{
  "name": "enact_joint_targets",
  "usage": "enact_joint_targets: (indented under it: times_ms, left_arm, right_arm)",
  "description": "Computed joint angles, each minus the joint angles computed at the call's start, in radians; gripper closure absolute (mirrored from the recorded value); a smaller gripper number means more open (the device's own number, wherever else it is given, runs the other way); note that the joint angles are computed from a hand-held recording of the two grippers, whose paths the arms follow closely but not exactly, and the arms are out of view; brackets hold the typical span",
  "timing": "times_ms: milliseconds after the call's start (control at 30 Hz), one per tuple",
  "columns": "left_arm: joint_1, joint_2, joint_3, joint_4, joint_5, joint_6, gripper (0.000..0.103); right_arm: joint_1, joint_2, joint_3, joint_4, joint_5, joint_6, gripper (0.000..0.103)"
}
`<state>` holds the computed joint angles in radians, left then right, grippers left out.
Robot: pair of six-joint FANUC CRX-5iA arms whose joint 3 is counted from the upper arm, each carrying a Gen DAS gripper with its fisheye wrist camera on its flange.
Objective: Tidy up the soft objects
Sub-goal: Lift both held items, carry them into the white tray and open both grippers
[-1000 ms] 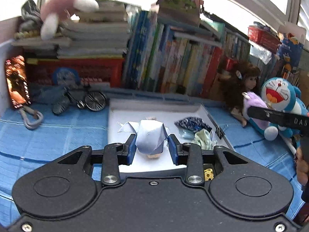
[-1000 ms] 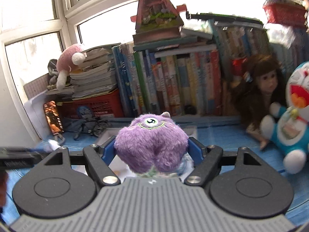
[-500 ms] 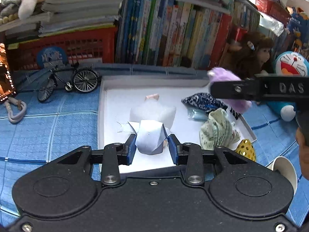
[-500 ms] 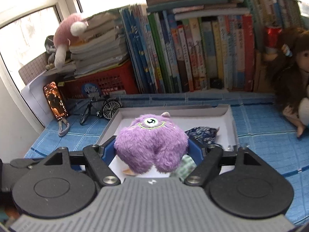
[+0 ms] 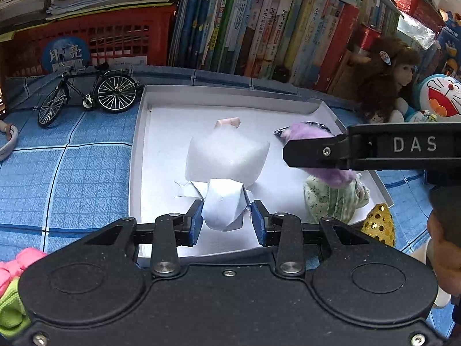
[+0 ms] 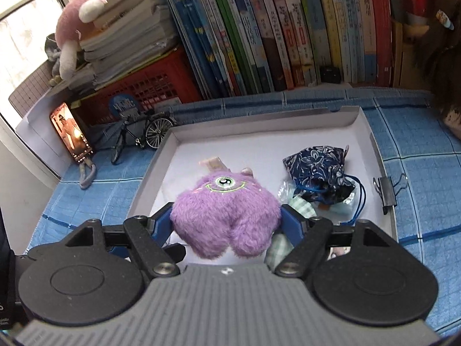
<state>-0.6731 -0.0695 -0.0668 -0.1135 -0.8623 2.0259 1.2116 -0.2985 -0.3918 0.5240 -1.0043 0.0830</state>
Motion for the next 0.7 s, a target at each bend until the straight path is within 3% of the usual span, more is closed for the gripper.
enact_joint_targets:
  times_ms: [533,700]
  left_arm:
    - [0.006,0.03,0.021,-0.01,-0.021,0.011,0.067]
    - [-0.003,0.029,0.028,-0.024,-0.023,0.023,0.054]
  right_arm:
    - [-0.024,0.044,0.041,-0.035,-0.042,0.028,0.021]
    - [-0.019,0.031,0.043,-0.04,-0.044,0.035,0.021]
